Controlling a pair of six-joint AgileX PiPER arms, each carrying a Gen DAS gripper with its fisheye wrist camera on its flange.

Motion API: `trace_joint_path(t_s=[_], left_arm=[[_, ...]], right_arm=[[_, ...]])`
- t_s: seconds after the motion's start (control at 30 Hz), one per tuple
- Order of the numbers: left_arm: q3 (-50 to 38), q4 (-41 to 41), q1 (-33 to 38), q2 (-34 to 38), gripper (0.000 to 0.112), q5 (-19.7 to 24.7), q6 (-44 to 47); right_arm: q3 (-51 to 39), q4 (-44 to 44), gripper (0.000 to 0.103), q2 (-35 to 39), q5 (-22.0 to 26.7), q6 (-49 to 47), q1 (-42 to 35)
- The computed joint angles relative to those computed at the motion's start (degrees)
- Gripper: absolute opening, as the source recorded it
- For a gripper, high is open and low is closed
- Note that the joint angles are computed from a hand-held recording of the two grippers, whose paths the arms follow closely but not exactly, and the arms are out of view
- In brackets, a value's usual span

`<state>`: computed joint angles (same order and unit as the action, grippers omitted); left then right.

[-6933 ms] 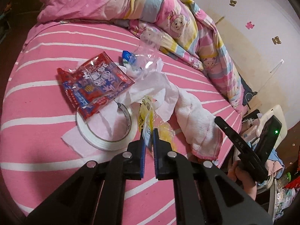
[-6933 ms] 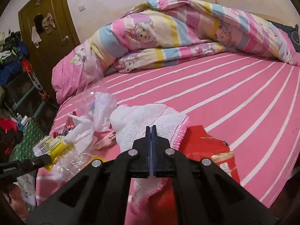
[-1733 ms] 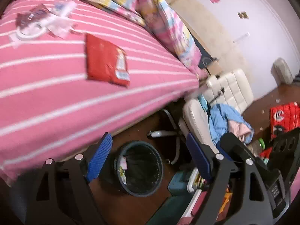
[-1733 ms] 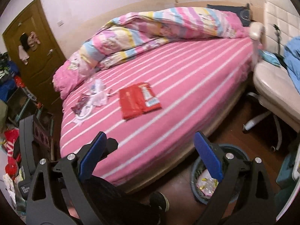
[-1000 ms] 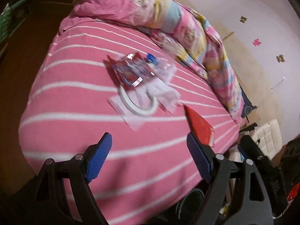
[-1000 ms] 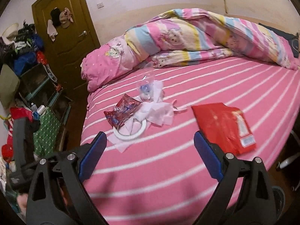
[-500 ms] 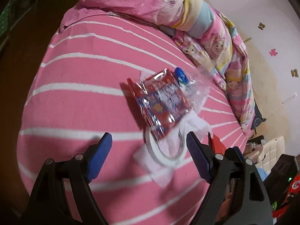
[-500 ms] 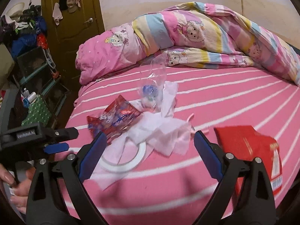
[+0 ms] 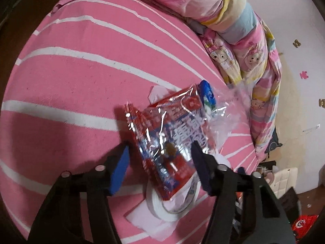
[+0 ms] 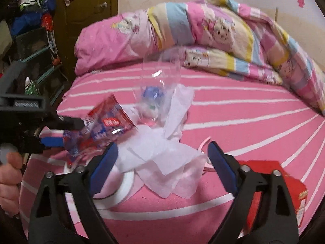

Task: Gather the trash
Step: 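Grasp the red candy bag with the left tool while the right tool grasps the tissue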

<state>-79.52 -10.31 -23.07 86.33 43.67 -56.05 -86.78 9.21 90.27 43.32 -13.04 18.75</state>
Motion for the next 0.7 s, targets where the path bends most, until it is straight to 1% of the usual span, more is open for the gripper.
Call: trace_joint_path(t_s=[0.03, 0.1, 0.13, 0.2, 0.23, 0.27, 0.3, 0.33, 0.4, 0.5, 0.63, 0.7], left_arm=[[-0.1, -0.2, 0.1, 0.2, 0.045, -0.1, -0.1], [-0.5, 0.4, -0.1, 0.6, 0.042, 0.5, -1.4], [-0.8, 0.9, -0.2, 0.8, 0.04, 0.8, -2.1], [-1.1, 2.0, -0.5, 0.9, 0.036, 1.3, -3.3], [-1.3, 2.4, -0.7, 0.9, 0.033, 1.7, -3.6], [-1.5, 2.5, -0.6, 1.0, 0.032, 1.7, -3.5], [-1.5, 2.6, -0.6, 0.9, 0.03, 1.7, -3.6], [-1.4, 2.6, -0.6, 0.8, 0.027, 1.5, -3.7], [-0.6, 3.2, -0.7, -0.2, 0.024, 0.8, -4.5], [-0.2, 5.5, -1.3, -1.5, 0.02, 0.7, -6.0], [-0.4, 9.1, -2.5, -3.6, 0.019, 0.8, -7.9], [-0.6, 9.8, -3.0, -4.2, 0.019, 1.1, -8.1]], right_arm=[[-0.8, 0.4, 0.073, 0.9, 1.0, -0.3, -0.3], [-2.2, 0.6, 0.061, 2.4, 3.0, -0.6, -1.1], [-2.8, 0.7, 0.057, 3.2, 4.0, -0.4, -1.4], [-3.7, 0.7, 0.04, 4.1, 5.6, 0.0, -1.9], [-4.0, 1.3, 0.036, 4.4, 6.4, -0.2, -2.4], [-4.2, 1.9, 0.03, 4.4, 6.8, -0.5, -2.9], [-4.2, 2.4, 0.022, 4.3, 7.0, -0.8, -3.2], [-4.3, 3.0, 0.018, 4.2, 7.3, -1.1, -3.5], [-4.6, 3.0, 0.006, 4.2, 7.6, -0.8, -3.6], [-4.4, 3.9, 0.003, 3.2, 6.7, -0.7, -3.7], [-4.6, 5.0, 0.003, 1.4, 5.9, -0.8, -3.8], [-5.4, 5.4, 0.003, 1.0, 6.2, -0.8, -3.8]])
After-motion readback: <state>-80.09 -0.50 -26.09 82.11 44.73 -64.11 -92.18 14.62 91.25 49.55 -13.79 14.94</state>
